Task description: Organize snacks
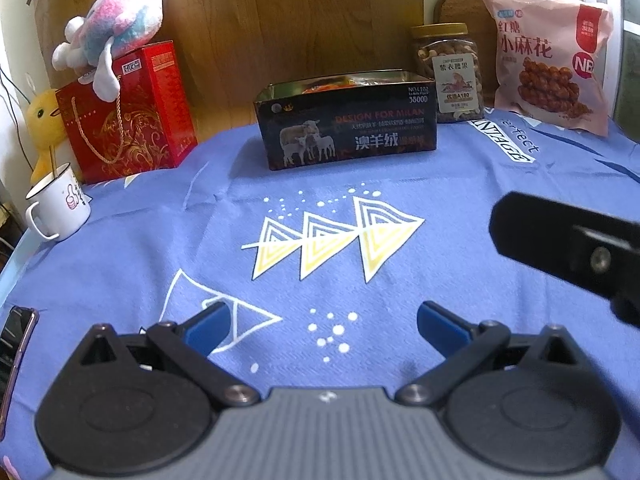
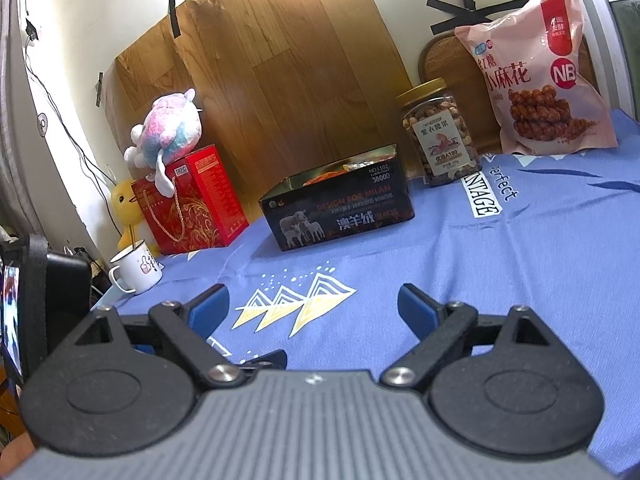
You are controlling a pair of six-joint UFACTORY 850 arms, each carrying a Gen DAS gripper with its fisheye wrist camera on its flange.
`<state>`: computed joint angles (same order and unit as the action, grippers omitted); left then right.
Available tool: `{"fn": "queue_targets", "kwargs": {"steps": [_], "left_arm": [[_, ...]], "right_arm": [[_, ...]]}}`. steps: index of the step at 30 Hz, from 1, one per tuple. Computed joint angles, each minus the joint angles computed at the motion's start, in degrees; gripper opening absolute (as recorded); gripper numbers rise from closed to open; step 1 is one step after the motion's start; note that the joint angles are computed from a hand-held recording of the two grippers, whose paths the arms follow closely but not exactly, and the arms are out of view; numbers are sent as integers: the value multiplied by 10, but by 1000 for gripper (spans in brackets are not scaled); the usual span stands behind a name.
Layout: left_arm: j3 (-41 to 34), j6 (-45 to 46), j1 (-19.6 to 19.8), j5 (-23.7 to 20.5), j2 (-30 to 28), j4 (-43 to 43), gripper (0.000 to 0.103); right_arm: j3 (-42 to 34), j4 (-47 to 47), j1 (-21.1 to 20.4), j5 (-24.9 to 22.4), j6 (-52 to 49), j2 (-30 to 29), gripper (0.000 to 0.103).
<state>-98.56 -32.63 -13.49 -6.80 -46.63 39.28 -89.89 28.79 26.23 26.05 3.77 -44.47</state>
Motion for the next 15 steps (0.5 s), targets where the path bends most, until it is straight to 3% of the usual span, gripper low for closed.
{"fn": "queue_targets", "kwargs": {"steps": [7, 15], "left_arm": [[-5, -2, -1, -7, -4, 4, 103], [4, -235, -5, -13, 0, 242, 103]], "right_arm": [[0, -3, -1, -4, 5, 0, 93], [-2, 0, 0, -3, 2, -2, 93]]}}
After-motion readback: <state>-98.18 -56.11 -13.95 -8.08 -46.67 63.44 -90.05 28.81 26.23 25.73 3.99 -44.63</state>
